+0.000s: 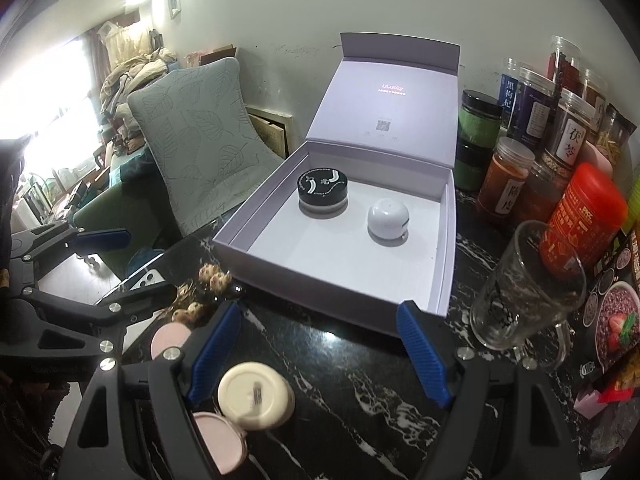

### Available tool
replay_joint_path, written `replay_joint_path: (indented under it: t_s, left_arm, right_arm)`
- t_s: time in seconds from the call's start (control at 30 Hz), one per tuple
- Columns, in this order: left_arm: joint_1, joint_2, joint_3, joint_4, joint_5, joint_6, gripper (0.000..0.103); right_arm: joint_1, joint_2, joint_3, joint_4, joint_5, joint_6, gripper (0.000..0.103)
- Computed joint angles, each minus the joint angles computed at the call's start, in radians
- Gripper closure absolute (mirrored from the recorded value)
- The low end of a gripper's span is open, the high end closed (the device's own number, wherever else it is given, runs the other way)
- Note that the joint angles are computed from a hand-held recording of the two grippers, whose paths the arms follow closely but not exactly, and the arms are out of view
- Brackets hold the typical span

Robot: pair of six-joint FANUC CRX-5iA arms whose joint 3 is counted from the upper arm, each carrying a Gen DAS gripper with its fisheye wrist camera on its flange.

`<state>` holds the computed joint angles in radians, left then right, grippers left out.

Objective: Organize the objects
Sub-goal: 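Grasp the pink round compact with the left tool while the right tool grasps the cream jar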

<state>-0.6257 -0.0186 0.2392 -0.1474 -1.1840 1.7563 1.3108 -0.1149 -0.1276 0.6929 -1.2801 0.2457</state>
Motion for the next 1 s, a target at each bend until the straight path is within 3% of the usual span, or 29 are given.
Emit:
replay_joint_path:
  t_s: [0.4,1.0]
  left_arm:
    - [-0.04,-0.033,-0.048,-0.04,0.007,0.108,0.025]
    - [-0.024,-0.075,-0.162,0.02,0.023,0.105,0.025]
  right_arm:
    - [0.036,-0.037,-0.044,-0.069,0.009,0.023,0.021]
    - [0.052,-0.03,-0.036,-0.19,0.051,0.124,0.021]
